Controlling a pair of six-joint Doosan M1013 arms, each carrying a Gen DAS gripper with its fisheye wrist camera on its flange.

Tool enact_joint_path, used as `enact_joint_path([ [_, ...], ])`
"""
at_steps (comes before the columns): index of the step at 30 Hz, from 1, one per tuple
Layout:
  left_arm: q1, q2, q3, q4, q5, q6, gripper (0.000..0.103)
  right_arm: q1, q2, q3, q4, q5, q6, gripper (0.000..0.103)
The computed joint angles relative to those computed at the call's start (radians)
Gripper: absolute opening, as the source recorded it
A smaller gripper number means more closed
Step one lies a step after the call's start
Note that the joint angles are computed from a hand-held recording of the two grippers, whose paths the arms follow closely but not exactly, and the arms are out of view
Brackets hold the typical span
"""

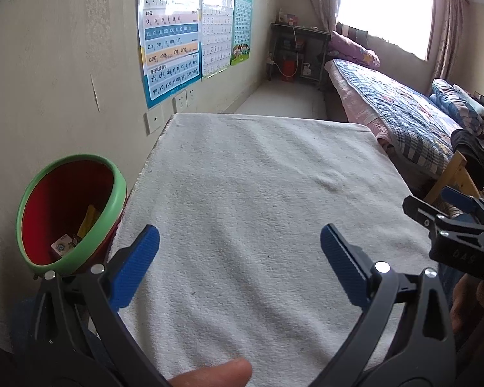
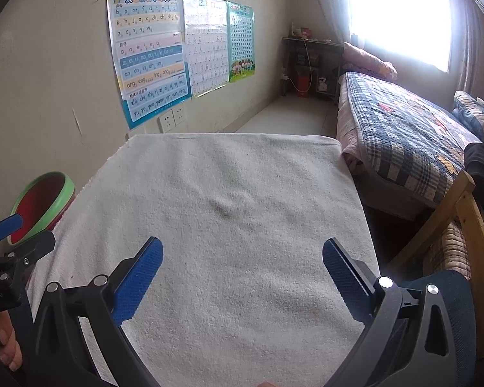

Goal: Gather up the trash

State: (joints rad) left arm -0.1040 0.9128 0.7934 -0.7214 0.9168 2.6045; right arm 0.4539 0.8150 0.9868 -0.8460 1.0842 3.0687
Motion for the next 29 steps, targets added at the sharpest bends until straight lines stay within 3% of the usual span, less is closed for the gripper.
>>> enact_joint_path([
  [20,0.003,-0.011,0.022,-0.042,-0.011,0.037,0.098,-0.002,0.002,0.0,0.014,-0.004,-0.013,0.096],
  [29,-0.004,-0.007,0.014,-0.002,-0.01,0.013,0.098,-0.003,0.004,-0.001,0.019,-0.002,-0.012,0.096],
])
